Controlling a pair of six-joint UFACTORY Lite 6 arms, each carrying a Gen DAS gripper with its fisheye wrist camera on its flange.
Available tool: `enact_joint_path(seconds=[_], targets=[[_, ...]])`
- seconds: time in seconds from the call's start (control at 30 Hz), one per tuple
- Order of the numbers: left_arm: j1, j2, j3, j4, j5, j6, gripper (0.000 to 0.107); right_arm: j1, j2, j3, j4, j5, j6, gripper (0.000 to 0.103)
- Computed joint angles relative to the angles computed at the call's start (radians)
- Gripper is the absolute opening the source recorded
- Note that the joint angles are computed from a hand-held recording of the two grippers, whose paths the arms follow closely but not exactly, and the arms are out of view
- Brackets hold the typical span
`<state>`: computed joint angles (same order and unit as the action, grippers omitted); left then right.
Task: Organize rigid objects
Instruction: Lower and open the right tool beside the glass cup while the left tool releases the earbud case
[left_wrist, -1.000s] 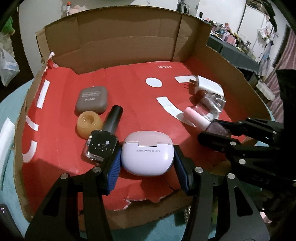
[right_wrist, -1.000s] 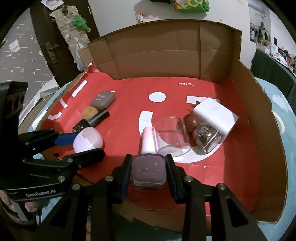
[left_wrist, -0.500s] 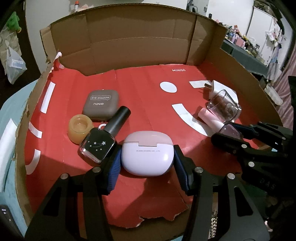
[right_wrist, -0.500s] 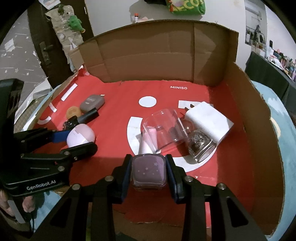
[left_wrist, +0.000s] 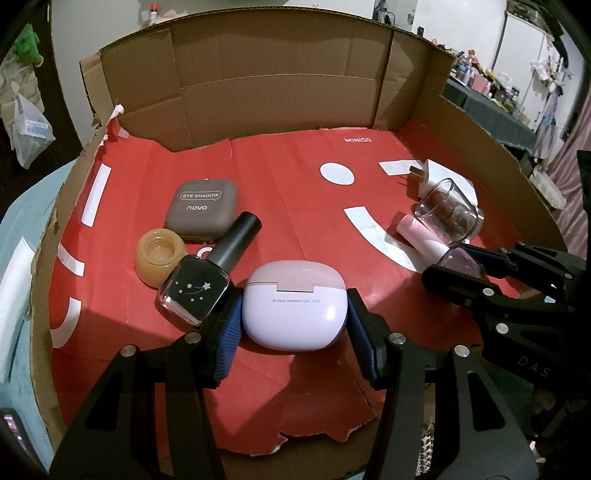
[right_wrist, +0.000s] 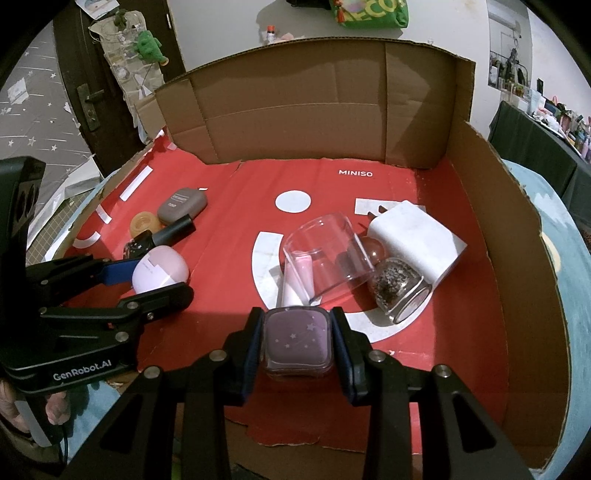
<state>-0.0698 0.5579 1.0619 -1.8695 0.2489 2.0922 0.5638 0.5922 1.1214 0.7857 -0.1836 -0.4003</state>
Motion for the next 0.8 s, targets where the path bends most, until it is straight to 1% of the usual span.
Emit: enact_joint_path(seconds=[0.23, 0.63, 0.7, 0.8], targets=[[-0.001, 0.002, 0.002, -0.006, -0.003, 0.007, 0.051, 0.003, 0.002, 0.004, 0.039, -0.002, -0.042, 0.038], [-0.003, -0.007, -0.006, -0.015, -0.006, 0.010, 0.052, 0.002, -0.003, 0.000, 0.053, 0.000, -0.054, 0.038], [-0.007, -0.010, -0.010, -0.032, -0.012, 0.027, 0.052, 0.006, -0.001, 0.001, 0.072, -0.001, -0.071, 0.038], [-0.014, -0.017, -0.022, -0.107, -0.019, 0.102, 0.052, 0.007, -0.002, 0.001, 0.078, -0.002, -0.077, 0.038]])
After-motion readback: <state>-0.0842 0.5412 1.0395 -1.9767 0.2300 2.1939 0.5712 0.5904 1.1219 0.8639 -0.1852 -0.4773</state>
